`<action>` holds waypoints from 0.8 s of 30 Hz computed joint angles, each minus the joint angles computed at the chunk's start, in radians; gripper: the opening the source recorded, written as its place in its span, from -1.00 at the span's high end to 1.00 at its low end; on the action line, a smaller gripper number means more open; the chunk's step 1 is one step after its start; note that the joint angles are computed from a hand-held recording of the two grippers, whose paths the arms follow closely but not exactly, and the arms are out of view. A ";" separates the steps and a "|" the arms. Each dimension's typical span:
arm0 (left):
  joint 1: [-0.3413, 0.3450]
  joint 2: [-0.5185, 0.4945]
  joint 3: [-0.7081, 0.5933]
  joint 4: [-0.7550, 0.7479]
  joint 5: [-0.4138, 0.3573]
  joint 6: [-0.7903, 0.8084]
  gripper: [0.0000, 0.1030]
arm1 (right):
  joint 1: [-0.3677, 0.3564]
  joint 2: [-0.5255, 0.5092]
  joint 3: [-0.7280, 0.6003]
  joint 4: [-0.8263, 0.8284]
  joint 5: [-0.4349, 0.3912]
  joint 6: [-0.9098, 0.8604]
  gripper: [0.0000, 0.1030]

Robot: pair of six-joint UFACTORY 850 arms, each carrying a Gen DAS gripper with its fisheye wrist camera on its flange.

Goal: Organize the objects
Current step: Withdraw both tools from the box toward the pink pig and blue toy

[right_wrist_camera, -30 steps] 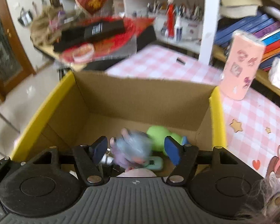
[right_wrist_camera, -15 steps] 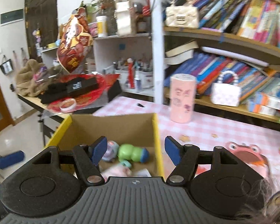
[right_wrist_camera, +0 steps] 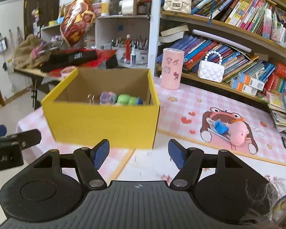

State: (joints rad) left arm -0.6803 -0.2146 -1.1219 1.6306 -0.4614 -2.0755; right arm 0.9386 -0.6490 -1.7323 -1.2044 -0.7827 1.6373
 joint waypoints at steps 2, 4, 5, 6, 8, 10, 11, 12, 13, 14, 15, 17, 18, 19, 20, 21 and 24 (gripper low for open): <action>-0.009 0.014 0.020 -0.007 -0.009 0.002 -0.72 | 0.015 0.015 0.033 -0.010 -0.008 0.016 -0.28; -0.019 0.027 0.039 -0.010 -0.017 -0.005 -0.72 | 0.031 0.024 0.058 -0.008 -0.023 0.028 -0.28; -0.023 0.033 0.048 -0.003 -0.017 -0.015 -0.73 | 0.038 0.029 0.070 -0.005 -0.030 0.036 -0.28; -0.026 0.038 0.057 0.008 -0.014 -0.024 -0.73 | 0.045 0.034 0.084 -0.002 -0.036 0.051 -0.28; -0.033 0.044 0.069 0.023 -0.009 -0.028 -0.74 | 0.058 0.044 0.110 -0.003 -0.048 0.088 -0.29; -0.041 0.047 0.077 0.029 -0.008 -0.025 -0.74 | 0.071 0.052 0.132 0.002 -0.065 0.108 -0.30; -0.043 0.049 0.082 0.036 -0.001 -0.028 -0.74 | 0.076 0.055 0.140 0.006 -0.073 0.110 -0.30; -0.047 0.050 0.085 0.043 0.006 -0.031 -0.74 | 0.083 0.059 0.151 0.011 -0.084 0.113 -0.30; -0.051 0.051 0.089 0.049 0.014 -0.032 -0.74 | 0.087 0.064 0.159 0.014 -0.091 0.117 -0.30; -0.056 0.050 0.090 0.053 0.020 -0.030 -0.74 | 0.092 0.068 0.167 0.018 -0.099 0.122 -0.30; -0.061 0.048 0.091 0.055 0.030 -0.022 -0.74 | 0.098 0.071 0.174 0.025 -0.112 0.128 -0.30; -0.070 0.039 0.088 0.056 0.050 -0.001 -0.74 | 0.106 0.079 0.187 0.034 -0.135 0.139 -0.31; -0.074 0.037 0.088 0.061 0.060 0.005 -0.74 | 0.111 0.082 0.192 0.038 -0.154 0.145 -0.31; -0.079 0.033 0.086 0.068 0.071 0.009 -0.74 | 0.115 0.086 0.198 0.042 -0.172 0.153 -0.33; -0.082 0.030 0.085 0.080 0.082 0.005 -0.74 | 0.117 0.092 0.208 0.046 -0.185 0.162 -0.34; -0.085 0.026 0.081 0.094 0.094 0.000 -0.74 | 0.119 0.099 0.218 0.053 -0.197 0.171 -0.34; -0.094 0.009 0.063 0.124 0.131 -0.003 -0.74 | 0.125 0.120 0.250 0.077 -0.239 0.200 -0.35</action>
